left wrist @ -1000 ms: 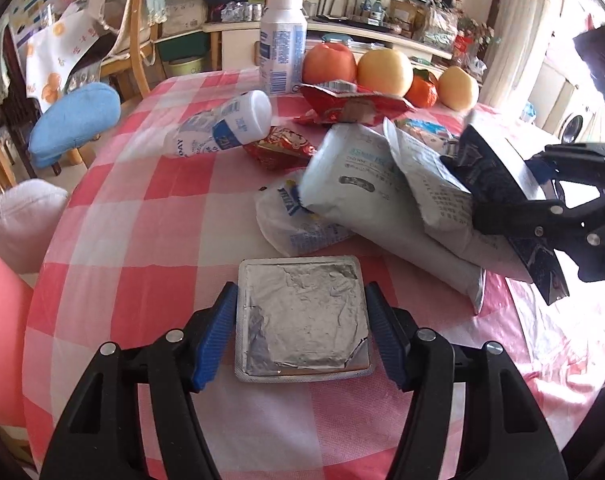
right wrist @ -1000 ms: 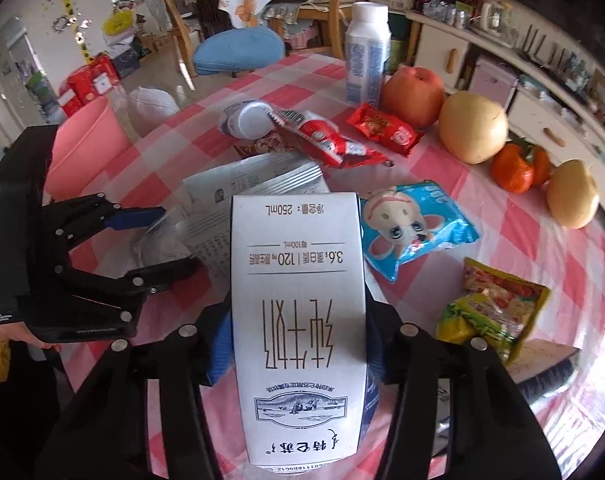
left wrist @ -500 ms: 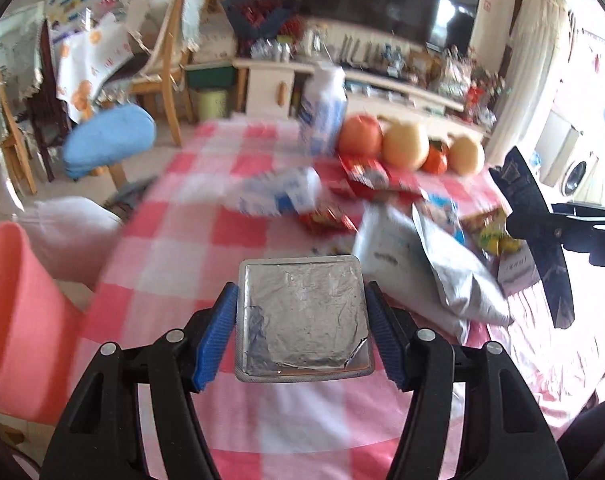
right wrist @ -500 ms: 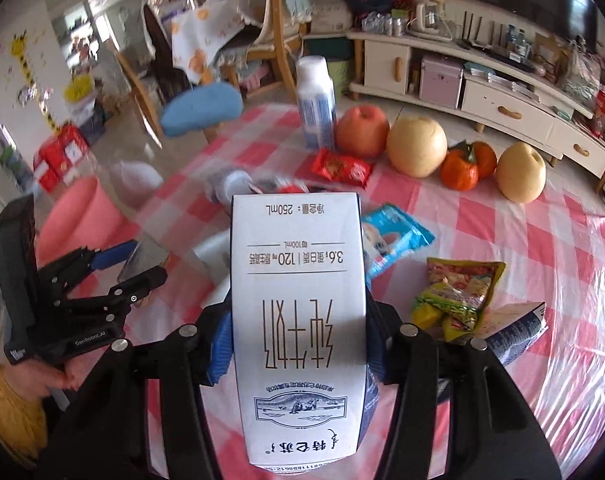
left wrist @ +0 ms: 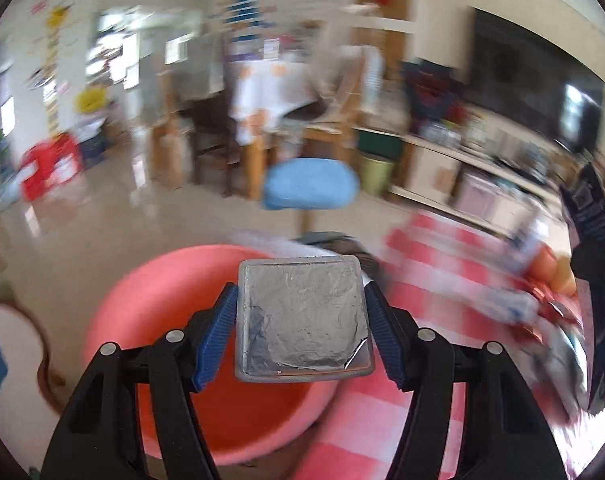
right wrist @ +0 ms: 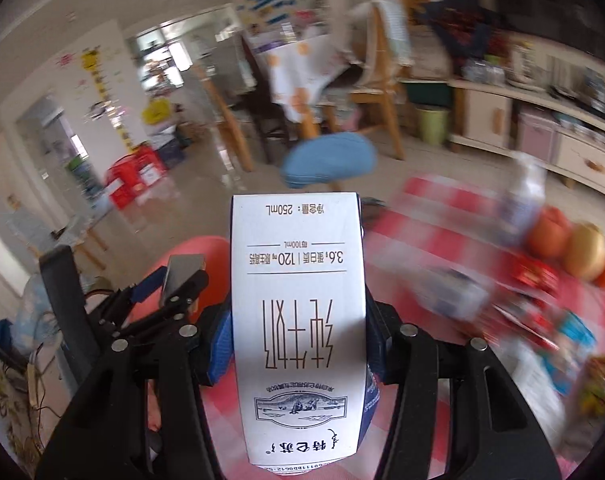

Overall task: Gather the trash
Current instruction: 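Carry the foil tray to the pink bucket and open the left gripper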

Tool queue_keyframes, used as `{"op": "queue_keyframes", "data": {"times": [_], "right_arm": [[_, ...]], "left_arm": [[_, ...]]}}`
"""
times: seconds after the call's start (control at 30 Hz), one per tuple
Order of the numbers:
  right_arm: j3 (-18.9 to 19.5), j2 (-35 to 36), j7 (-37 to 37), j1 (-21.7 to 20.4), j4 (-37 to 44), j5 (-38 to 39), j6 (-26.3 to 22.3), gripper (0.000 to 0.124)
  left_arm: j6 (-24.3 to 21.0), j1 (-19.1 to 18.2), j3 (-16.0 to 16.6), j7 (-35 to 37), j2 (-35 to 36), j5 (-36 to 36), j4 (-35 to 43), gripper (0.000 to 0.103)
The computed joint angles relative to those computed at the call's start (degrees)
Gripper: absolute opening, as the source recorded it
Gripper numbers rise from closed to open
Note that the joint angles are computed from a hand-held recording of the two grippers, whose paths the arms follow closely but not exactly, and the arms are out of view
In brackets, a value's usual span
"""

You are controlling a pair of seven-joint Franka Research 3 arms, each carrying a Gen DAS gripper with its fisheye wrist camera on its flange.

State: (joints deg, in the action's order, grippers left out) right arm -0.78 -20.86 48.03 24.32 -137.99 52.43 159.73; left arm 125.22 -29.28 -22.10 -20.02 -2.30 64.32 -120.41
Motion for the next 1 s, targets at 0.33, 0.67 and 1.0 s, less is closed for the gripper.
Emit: {"op": "queue_keyframes", "data": {"times": [0.33, 0.67, 1.0], "right_arm": [[7.7, 19.5, 3.7, 3.2, 17.2, 0.2, 2.1, 0.055], [10.8, 22.3, 9.2, 1.8, 17.0, -2.0, 7.6, 0.084], [8.7, 8.6, 17.8, 0.7, 0.6, -13.4, 17.3, 0.089]], "left_arm": [[7.0, 7.2, 2.3, -9.1, -9.5, -10.4, -13.5, 0.065], [7.0, 9.1, 0.8, -10.3, -8.8, -11.5, -14.2, 0.075], [-1.9, 6.7, -3.1, -25.1, -8.6, 4.1, -13.0, 0.090]]}}
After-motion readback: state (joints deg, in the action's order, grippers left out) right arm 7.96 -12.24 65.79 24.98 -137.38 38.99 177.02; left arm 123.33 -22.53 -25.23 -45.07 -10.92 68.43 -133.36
